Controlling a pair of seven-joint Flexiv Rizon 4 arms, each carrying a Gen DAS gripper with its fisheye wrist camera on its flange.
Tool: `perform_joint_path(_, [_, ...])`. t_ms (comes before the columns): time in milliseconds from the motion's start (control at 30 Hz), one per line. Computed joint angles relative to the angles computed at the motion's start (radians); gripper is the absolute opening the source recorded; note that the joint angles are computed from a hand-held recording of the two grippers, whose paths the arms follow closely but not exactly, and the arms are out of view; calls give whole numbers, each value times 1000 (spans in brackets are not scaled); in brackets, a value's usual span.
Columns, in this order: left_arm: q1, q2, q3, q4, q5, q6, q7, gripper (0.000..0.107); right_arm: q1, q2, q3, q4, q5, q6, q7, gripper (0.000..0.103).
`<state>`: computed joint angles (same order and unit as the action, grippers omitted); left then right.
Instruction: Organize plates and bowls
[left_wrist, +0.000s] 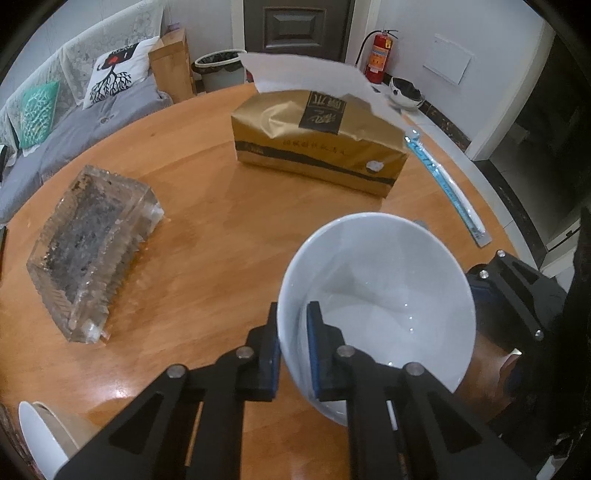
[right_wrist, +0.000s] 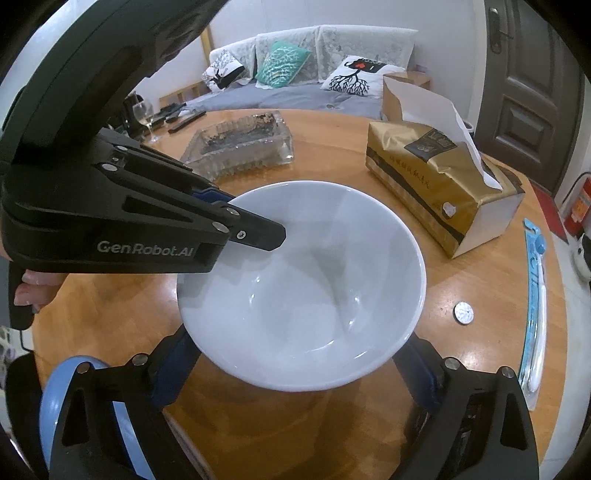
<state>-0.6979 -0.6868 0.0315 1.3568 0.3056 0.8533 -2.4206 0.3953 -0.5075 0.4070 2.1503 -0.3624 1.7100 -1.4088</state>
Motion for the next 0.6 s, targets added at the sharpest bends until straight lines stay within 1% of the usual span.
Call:
perform_joint_path(100, [-7, 11, 3, 2, 10, -5, -1, 10, 46, 24, -49, 16, 3, 12, 2, 93])
perform_joint_path(233, [-26, 35, 10, -4, 40, -40, -9, 10, 46, 55, -44, 33, 7, 19, 8, 93])
perform_joint_path(400, [-37, 83, 7, 21, 75, -51, -35, 10, 87, 108, -77, 59, 10, 31, 18, 93])
perform_joint_path(600, [-48, 147, -5, 60, 123, -80, -73, 10, 197, 168, -166, 95, 23, 50, 37, 93])
